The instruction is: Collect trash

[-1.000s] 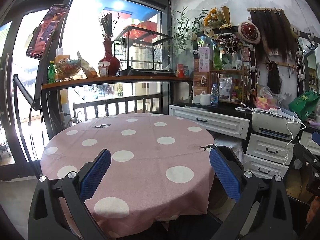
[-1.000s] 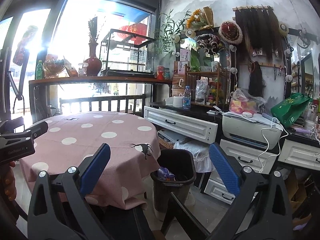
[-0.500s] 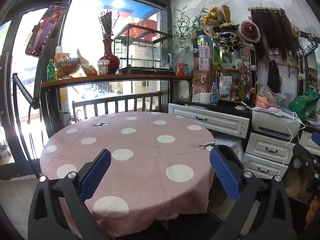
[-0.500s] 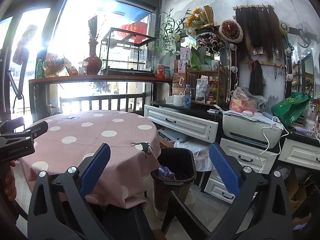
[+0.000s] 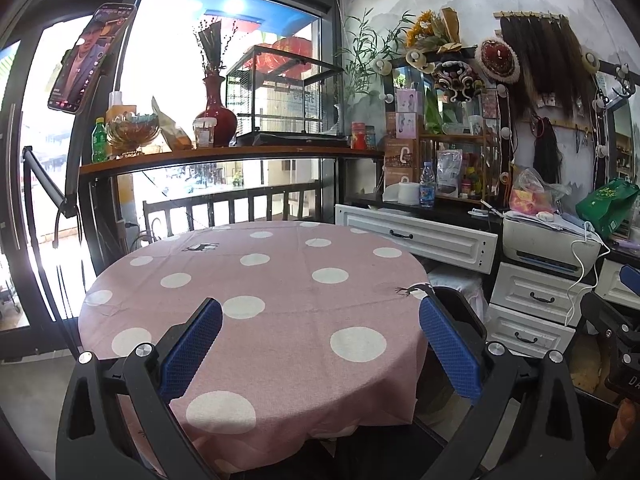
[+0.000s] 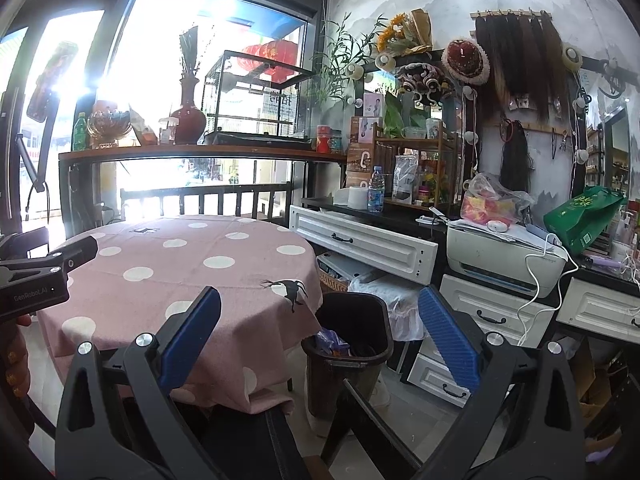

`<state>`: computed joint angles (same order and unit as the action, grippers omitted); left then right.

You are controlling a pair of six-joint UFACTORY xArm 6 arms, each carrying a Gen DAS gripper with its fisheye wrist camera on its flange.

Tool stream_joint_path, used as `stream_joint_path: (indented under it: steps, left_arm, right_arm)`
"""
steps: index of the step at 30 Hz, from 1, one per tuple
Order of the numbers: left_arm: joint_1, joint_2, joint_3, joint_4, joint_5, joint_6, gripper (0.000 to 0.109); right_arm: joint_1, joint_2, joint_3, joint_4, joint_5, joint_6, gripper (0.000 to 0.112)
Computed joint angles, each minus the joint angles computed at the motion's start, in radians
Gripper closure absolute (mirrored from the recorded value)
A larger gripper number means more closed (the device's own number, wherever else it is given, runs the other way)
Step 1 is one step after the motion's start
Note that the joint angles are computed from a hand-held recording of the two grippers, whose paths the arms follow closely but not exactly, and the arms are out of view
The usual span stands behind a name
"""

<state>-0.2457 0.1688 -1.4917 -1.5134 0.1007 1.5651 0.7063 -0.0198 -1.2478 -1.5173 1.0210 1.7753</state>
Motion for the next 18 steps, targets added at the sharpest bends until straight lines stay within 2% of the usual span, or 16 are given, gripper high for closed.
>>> stream_joint_path:
  steps: [3,6,18]
  left_arm:
    - [-0.001,0.000,0.007,0.035,-0.002,-0.033,0.011]
    - [-0.010,0.003,0.001,0.008,-0.027,0.009,0.011]
    - [-0.006,0.000,0.009,0.042,-0.013,-0.033,0.011]
  right_arm:
    - [-0.001,-0.001,-0.001,0.002,-0.001,-0.001,0.015]
    - [-0.004,-0.007,0.007,0.003,-0.006,0.001,0.015]
    - [-0.007,-0.012,0.013,0.004,-0.010,-0.002,0.015]
